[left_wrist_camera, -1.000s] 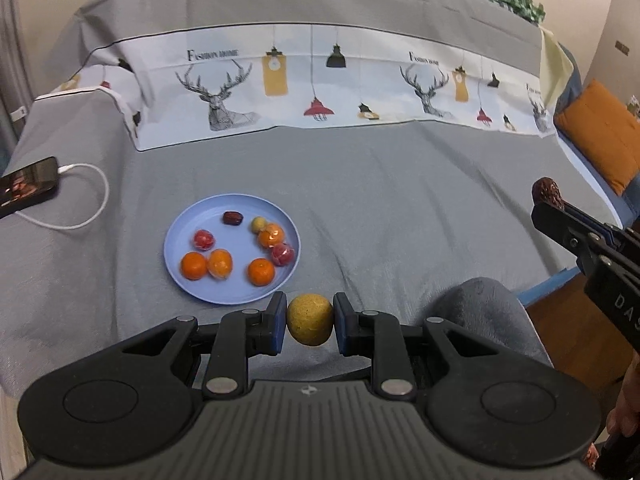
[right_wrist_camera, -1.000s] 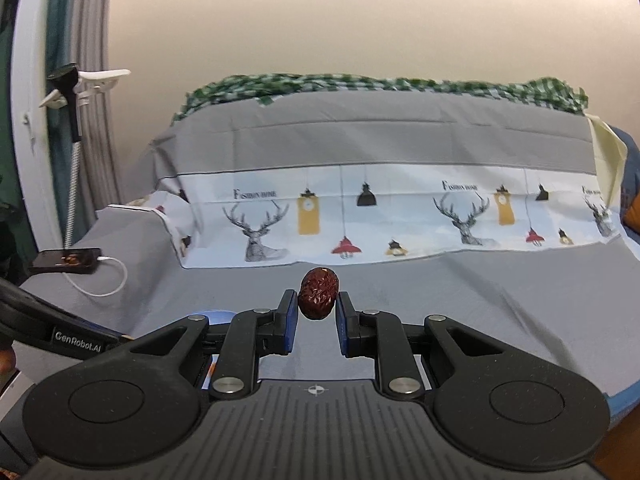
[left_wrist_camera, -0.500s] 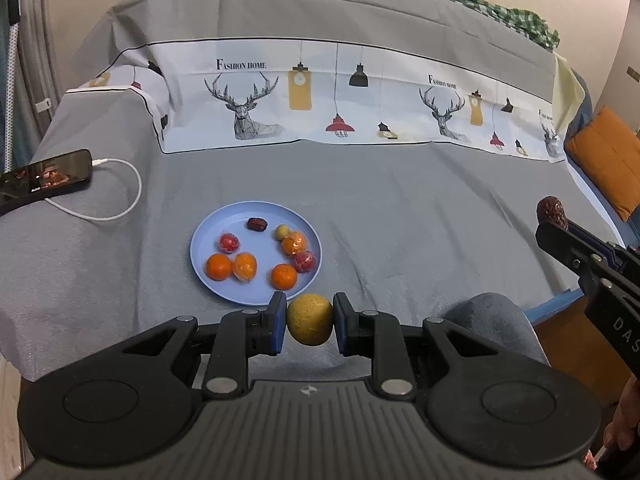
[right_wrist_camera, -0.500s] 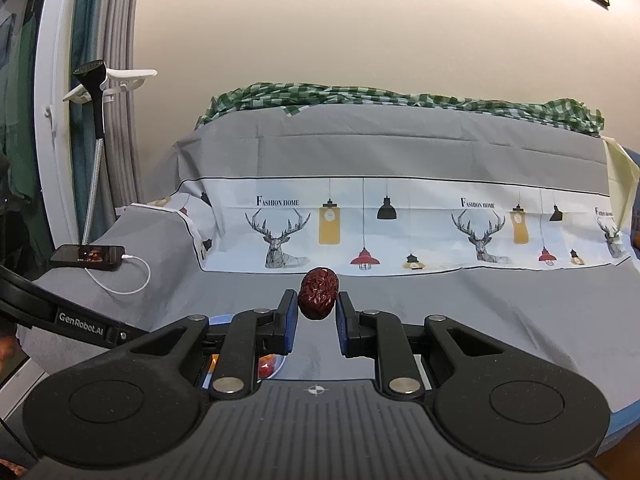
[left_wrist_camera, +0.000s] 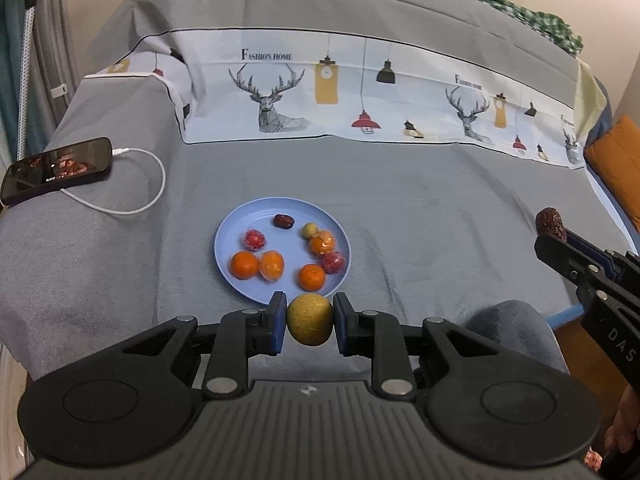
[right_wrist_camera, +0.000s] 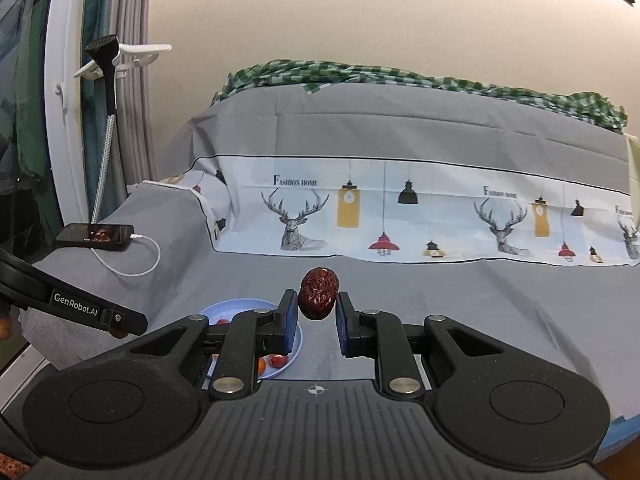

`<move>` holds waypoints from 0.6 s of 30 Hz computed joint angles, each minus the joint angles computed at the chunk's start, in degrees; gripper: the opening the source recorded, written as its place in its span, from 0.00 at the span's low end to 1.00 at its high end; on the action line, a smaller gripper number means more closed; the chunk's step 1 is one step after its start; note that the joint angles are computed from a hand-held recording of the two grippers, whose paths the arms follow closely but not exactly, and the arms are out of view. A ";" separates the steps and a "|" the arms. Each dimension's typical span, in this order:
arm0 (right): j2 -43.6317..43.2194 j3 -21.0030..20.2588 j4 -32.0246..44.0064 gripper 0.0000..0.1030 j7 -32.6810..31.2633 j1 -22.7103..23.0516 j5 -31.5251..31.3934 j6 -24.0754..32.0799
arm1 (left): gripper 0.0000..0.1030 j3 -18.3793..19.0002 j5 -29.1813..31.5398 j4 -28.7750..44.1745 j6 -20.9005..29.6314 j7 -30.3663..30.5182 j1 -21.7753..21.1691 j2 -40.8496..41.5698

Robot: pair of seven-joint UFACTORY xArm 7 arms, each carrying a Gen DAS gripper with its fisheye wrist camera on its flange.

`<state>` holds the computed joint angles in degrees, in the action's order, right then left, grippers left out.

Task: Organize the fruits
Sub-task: 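Carry the yellow fruit and jujube over the blue plate with both tools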

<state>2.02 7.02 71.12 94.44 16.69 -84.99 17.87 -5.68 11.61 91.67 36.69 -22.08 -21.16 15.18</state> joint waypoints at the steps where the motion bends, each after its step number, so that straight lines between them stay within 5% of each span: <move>1: 0.75 -0.05 0.70 0.20 -0.52 -0.05 0.37 -0.23 | 0.26 0.06 -0.18 0.54 0.07 0.17 0.17 0.46; 13: 12.92 -3.71 11.67 0.20 -16.00 3.30 12.10 -5.10 | 0.26 1.81 -2.84 14.13 6.82 3.08 1.76 11.14; 18: 20.83 -1.82 18.93 0.20 -31.09 2.63 25.92 -5.66 | 0.26 2.74 -4.14 23.95 10.47 4.79 2.29 18.69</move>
